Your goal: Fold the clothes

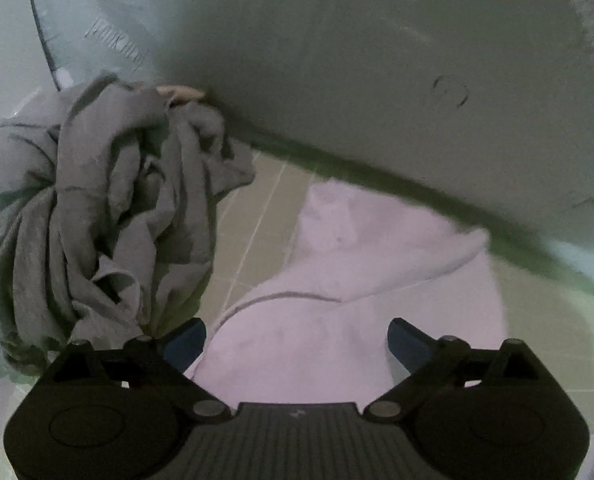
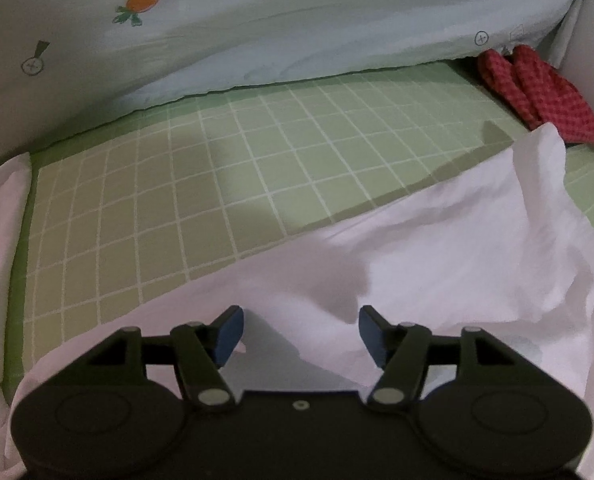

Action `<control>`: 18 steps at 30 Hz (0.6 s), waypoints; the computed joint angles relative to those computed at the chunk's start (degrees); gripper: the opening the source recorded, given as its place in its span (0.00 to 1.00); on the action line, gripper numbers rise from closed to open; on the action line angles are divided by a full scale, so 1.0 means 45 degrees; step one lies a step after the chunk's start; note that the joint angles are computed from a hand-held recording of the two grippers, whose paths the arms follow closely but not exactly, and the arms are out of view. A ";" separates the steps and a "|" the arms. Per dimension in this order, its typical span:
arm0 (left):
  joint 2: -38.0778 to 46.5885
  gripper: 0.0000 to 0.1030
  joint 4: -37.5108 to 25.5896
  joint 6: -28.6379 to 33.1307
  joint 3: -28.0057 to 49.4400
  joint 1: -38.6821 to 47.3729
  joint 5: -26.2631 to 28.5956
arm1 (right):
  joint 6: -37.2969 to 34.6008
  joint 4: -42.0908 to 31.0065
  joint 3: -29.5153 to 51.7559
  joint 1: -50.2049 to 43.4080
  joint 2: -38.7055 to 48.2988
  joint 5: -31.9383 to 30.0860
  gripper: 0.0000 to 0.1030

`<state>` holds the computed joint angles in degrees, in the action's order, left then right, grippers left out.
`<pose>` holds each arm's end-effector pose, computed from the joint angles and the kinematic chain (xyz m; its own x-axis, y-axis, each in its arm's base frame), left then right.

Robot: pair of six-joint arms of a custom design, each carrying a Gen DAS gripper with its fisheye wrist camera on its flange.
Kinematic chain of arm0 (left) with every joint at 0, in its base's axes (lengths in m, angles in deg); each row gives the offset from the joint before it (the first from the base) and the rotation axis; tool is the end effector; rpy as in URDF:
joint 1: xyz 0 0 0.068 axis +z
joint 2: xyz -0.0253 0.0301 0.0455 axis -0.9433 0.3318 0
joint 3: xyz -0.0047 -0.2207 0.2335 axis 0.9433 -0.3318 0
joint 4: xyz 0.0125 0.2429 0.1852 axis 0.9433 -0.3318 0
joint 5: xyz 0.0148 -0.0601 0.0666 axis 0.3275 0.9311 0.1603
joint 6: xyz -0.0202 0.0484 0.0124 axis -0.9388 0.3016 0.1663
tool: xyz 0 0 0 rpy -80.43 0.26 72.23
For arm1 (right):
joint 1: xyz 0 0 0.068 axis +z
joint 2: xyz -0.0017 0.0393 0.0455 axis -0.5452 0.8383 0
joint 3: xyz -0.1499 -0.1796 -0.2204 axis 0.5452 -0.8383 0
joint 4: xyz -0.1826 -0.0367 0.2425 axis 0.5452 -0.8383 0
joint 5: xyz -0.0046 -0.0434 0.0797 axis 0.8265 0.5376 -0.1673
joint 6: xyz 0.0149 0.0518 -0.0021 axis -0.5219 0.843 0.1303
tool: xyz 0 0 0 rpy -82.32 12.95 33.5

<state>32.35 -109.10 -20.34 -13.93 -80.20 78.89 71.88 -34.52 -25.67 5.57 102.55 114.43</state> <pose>0.3195 -0.0531 0.2913 -0.8332 -0.0480 -0.5510 -0.0022 0.9965 -0.0835 0.1406 0.0880 0.2623 -0.6557 0.5254 -0.5421 0.6281 0.7781 -0.0056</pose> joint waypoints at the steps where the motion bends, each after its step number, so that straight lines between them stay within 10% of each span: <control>1: 0.0009 0.87 -0.0044 0.0024 -0.0107 0.0138 0.0010 | -0.0133 0.0063 -0.0033 -0.0123 -0.0085 -0.0012 0.64; 7: -0.0885 0.22 -0.0236 -0.0555 -0.0551 0.0270 0.0534 | -0.0627 0.0346 -0.0206 -0.0499 -0.0643 -0.0011 0.63; 18: -0.3835 0.16 -0.2050 -0.0768 -0.1983 0.3485 -0.0206 | 0.0699 -0.0209 -0.0685 0.0757 -0.1358 -0.0091 0.60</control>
